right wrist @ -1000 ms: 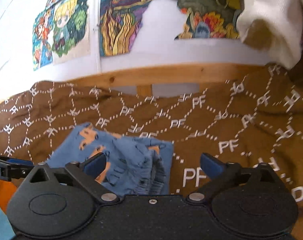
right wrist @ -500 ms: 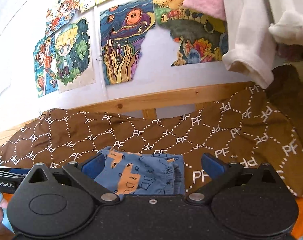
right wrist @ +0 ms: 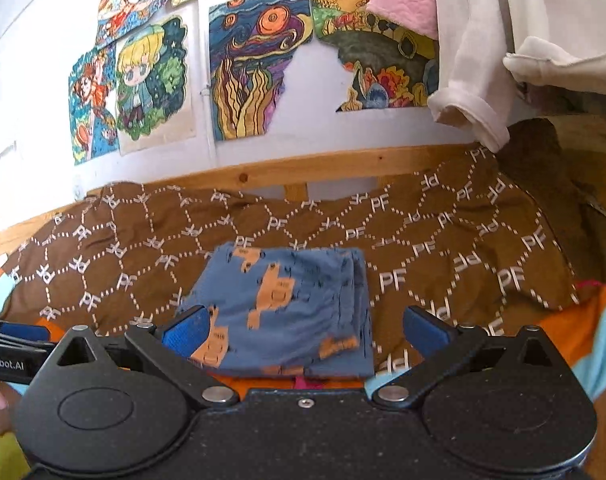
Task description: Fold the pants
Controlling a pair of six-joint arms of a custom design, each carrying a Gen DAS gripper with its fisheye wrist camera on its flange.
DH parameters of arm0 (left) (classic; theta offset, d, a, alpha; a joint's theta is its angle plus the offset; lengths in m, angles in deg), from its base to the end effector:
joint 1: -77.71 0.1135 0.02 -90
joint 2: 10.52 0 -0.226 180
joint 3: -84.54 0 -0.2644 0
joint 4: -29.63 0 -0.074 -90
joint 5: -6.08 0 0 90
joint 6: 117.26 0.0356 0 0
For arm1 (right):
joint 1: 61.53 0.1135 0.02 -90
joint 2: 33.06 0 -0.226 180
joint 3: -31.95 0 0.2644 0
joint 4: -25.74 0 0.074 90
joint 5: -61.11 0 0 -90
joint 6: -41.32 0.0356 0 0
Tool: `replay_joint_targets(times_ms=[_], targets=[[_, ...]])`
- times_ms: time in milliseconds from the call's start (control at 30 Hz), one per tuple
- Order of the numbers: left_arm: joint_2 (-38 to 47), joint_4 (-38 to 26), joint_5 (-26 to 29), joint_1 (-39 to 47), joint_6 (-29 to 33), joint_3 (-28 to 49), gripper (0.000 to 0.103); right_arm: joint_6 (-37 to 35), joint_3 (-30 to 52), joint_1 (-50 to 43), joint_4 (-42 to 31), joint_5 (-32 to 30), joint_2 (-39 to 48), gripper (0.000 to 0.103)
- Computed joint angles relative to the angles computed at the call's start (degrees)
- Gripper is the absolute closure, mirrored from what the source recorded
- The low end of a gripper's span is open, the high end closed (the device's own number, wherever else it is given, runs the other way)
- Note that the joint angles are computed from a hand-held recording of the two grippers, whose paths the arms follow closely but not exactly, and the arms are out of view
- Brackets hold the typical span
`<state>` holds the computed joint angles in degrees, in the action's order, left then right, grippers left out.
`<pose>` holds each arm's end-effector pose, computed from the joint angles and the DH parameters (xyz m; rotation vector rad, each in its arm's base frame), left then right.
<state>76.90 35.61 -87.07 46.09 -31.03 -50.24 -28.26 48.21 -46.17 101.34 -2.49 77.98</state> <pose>0.2514 -0.1525 0.0969 0.5033 2.1585 -0.2835 0.1769 0.0322 0.0262 0.3886 1.8287 -0.0089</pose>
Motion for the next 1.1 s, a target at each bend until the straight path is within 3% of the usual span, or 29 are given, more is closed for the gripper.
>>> replay_joint_targets(times_ms=[433,1100], targets=[[5.22,3.14,1.55,1.76,-0.83,-2.08,0.0,10.27,1.26,12.37,-4.56,11.76,7.68,0.001],[11.66,2.38,3.11,3.32,-1.95,1.93,0.0,9.5,4.56,8.89,-10.89,8.82,7.88,0.001]])
